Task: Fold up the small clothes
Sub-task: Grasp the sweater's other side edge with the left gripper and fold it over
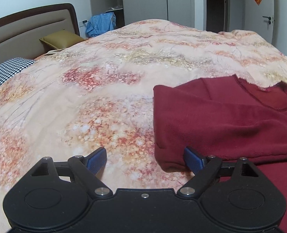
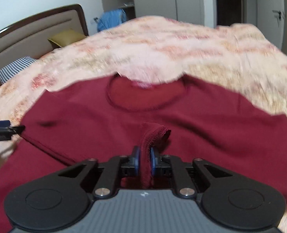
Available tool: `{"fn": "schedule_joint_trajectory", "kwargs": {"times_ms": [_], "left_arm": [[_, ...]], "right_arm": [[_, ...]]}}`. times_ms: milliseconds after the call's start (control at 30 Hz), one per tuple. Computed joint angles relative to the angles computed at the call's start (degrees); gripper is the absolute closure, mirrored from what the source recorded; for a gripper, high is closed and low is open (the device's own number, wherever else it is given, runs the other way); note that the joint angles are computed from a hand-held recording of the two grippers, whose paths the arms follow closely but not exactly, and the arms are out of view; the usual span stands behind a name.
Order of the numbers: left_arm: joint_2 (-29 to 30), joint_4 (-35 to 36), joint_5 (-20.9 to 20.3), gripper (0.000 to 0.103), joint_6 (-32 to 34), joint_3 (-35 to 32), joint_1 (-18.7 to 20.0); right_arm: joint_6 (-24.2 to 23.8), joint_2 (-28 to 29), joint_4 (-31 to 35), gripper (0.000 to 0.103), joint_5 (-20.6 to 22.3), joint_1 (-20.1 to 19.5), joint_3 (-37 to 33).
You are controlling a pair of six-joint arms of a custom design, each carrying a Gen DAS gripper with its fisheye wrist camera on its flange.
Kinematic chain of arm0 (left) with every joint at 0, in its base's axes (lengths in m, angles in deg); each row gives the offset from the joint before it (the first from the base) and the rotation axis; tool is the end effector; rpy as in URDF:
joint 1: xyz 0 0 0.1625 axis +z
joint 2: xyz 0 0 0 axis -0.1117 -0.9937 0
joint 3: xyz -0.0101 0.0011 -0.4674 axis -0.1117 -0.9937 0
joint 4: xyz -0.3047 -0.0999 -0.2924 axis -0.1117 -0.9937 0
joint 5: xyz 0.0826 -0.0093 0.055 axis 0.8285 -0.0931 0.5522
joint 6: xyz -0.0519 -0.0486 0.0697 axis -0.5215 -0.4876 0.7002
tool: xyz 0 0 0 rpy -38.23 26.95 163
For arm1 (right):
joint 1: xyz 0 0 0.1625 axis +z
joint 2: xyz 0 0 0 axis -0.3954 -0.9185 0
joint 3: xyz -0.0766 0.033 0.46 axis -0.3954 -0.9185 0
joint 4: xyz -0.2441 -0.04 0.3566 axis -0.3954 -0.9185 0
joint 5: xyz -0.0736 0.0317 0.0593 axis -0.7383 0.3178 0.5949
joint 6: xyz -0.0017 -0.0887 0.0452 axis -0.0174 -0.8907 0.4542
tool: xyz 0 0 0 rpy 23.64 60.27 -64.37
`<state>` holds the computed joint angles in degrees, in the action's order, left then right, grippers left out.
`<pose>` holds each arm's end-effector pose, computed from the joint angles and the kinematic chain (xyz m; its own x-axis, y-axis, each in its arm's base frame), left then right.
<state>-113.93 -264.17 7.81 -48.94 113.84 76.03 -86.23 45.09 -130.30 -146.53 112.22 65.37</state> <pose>-0.1055 -0.8534 0.0989 -0.6597 0.1134 -0.7429 0.6320 0.6187 -0.4667 0.0812 -0.7796 0.1401 -0.7907 -0.0069 0.6122 -0.4712 0.6452 -0.6014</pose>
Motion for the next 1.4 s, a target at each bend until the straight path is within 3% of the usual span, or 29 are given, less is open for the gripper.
{"fn": "schedule_joint_trajectory", "kwargs": {"times_ms": [133, 333, 467, 633, 833, 1067, 1200, 1333, 1400], "left_arm": [[-2.9, -5.9, -0.6, 0.002, 0.8, 5.2, -1.3], [-7.1, -14.8, 0.1, 0.001, 2.4, 13.6, -4.7], [-11.2, -20.0, -1.6, 0.001, 2.9, 21.8, -7.1], [-15.5, -26.3, -2.7, 0.001, 4.4, 33.4, -9.8], [-17.8, -33.7, -3.6, 0.001, 3.7, 45.9, -11.6], [-16.5, -37.2, -6.2, 0.001, 5.0, 53.9, -11.9], [-16.1, -37.2, -8.6, 0.001, 5.4, 56.0, -11.7], [-15.8, -38.2, -11.9, 0.001, 8.4, 57.7, -11.5], [-15.5, -40.2, -14.8, 0.001, 10.6, 59.0, -11.2]], "right_arm": [[-0.8, -3.1, -4.1, 0.048, 1.3, 0.0, 5.5], [-4.6, -9.4, -12.2, 0.016, 5.4, 0.6, 17.5], [-8.5, -12.3, -20.6, 0.001, 7.7, 1.5, 26.3], [-15.5, -12.2, -32.2, 0.0, 8.5, 2.6, 35.7], [-24.9, -5.4, -48.0, 0.0, 7.1, 3.5, 42.7], [-32.5, 3.8, -58.5, 0.0, 3.9, 3.5, 44.6], [-40.5, 9.5, -63.9, 0.002, 1.1, 3.4, 41.6], [-50.5, 14.8, -70.8, 0.028, 0.1, 2.9, 37.1], [-51.1, 16.0, -72.6, 0.039, 0.8, 2.6, 36.1]]}}
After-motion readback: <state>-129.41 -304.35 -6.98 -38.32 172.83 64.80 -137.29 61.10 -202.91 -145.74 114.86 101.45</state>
